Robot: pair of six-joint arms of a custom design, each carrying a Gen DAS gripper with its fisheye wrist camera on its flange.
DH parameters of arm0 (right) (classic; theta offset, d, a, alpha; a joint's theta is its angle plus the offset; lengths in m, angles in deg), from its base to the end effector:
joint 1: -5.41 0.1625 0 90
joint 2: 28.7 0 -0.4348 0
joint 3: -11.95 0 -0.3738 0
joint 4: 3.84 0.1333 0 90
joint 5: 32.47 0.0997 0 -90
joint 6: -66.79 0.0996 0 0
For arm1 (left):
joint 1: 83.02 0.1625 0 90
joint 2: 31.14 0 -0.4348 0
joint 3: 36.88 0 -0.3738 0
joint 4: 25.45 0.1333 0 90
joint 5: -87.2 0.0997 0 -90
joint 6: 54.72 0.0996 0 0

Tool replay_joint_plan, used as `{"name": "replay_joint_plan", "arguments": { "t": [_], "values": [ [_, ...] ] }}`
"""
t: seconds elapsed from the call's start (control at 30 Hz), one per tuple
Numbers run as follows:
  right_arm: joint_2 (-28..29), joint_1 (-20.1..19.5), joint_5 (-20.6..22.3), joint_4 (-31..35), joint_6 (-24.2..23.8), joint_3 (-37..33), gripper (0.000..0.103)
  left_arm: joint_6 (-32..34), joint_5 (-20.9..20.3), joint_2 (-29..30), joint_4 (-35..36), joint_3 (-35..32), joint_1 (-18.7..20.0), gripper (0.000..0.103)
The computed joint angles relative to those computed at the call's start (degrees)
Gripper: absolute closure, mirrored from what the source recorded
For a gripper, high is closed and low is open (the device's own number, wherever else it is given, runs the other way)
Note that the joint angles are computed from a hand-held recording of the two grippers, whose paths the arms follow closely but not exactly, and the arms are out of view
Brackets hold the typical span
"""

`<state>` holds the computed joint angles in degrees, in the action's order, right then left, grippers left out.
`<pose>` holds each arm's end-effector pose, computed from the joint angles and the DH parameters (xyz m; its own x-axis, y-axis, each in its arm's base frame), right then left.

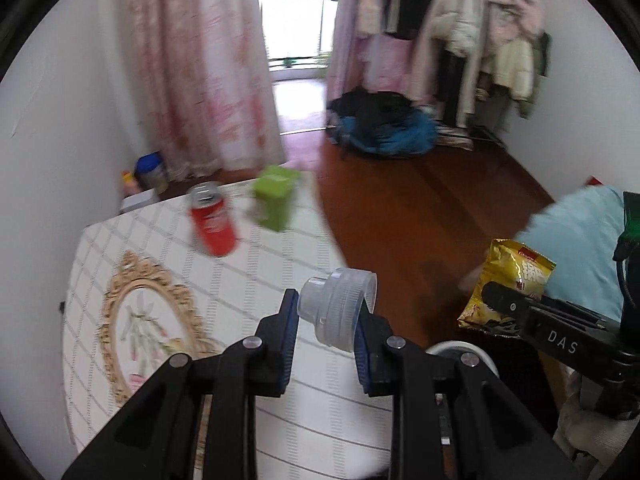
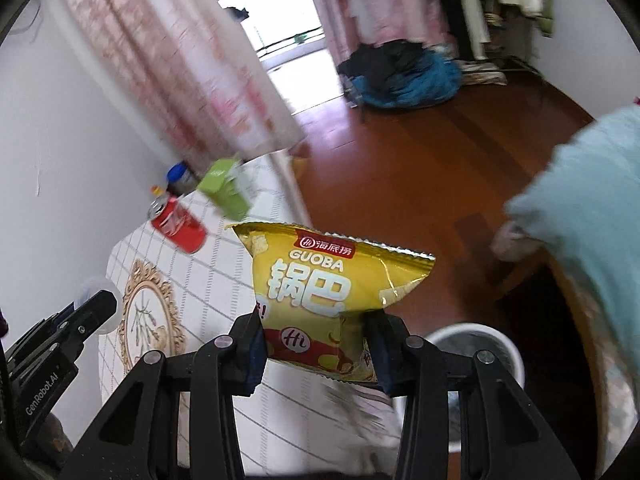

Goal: Collect trash
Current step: 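Carry the snack bag and cap over the bin and release both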

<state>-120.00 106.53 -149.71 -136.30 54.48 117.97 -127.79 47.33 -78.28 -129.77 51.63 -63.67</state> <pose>0.1789 -0.4552 0.4702 -0.8561 -0.1484 0.4950 -0.3615 0.8565 -0.3684 -0.5306 -0.4086 0.1320 -0.7698 -0.0725 -0.6341 0.3565 0.7752 -0.5215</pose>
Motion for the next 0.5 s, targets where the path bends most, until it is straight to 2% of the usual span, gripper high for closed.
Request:
{"name": "replay_joint_plan", "arguments": {
  "t": [0.17,0.33,0.5],
  "values": [
    [-8.2,-6.2,-1.2,4.2,-2.2,-0.6,0.059,7.9,-4.0,7.8,-6.6,-6.8,-1.1,0.082],
    [-13.0,-17.4,-0.3,8.1,-4.8,-0.6,0.059,13.8,-14.6,15.6,-15.2,-11.4,1.3,0.082],
    [-13.0,-28.1,1.1,9.2,-7.7,-0.1,0.059,16.3,-25.4,23.1,-16.6,-16.7,5.5,0.081]
  ]
}}
